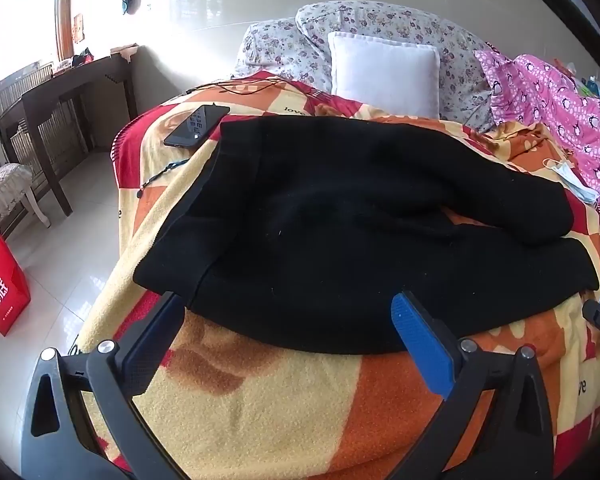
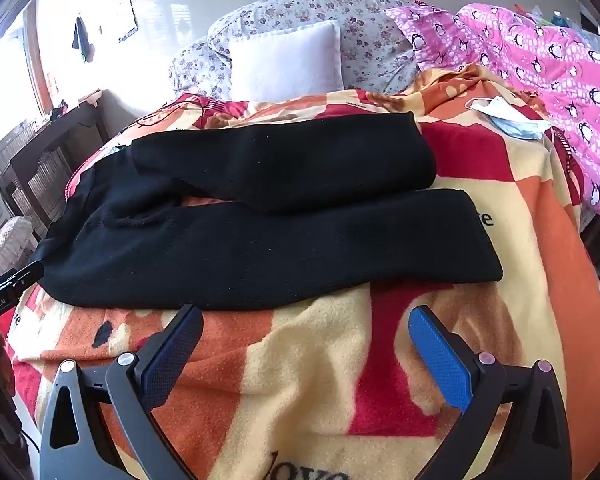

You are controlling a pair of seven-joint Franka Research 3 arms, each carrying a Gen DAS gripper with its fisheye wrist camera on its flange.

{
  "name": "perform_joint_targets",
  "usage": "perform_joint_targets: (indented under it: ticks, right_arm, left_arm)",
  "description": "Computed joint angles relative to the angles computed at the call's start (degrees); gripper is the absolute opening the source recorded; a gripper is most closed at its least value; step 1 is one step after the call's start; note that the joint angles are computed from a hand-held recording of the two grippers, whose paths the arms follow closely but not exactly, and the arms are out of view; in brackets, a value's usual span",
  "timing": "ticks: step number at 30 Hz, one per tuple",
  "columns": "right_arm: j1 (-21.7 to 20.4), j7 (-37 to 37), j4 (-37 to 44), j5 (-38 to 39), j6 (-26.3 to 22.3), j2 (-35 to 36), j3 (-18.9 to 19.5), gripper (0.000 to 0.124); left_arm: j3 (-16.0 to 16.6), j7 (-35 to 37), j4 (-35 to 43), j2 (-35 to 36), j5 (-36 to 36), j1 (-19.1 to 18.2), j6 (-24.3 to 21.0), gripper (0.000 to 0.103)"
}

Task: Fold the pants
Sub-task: 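Move both grippers toward the black pants on the blanket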

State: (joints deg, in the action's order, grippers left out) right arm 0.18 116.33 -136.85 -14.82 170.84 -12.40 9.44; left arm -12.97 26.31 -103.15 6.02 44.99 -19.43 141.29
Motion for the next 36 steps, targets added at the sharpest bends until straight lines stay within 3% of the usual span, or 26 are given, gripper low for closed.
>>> perform_joint_targets:
  ticks: [21,24,30,34,36]
  right_arm:
    - [0.72,-0.45,0.26,2.19,-2.19,1.09,-2.30,0.102]
    - [-0.42,0.28,-1.00,1.61,3.13,1.90,-2.41,0.102]
    - [2.32,-5.59,-0.38,10.97,2.88,3.12,-5.76,0.102]
    - [6.67,-14.78,1.11,22.80,3.44,5.17,-10.03,0.102]
    - [5.77,-14.80,2.12,23.96,3.48,6.05,-9.50,0.102]
  left_arm:
    - [0.46,1.29,0.24,1.50,-3.79,0.31,0.91,0.103]
    - [0.60,2.09,-0.23,1.38,-5.96,0.92,1.93,0.103]
    - [0.95,2.87,0.49,2.41,-9.06,1.82,2.43,0.103]
    - [1.22,4.15,1.76,3.93,-11.39,2.15,2.82,0.103]
    - [1.39,4.86,3.09,5.03,-12.07,2.11,2.80,0.103]
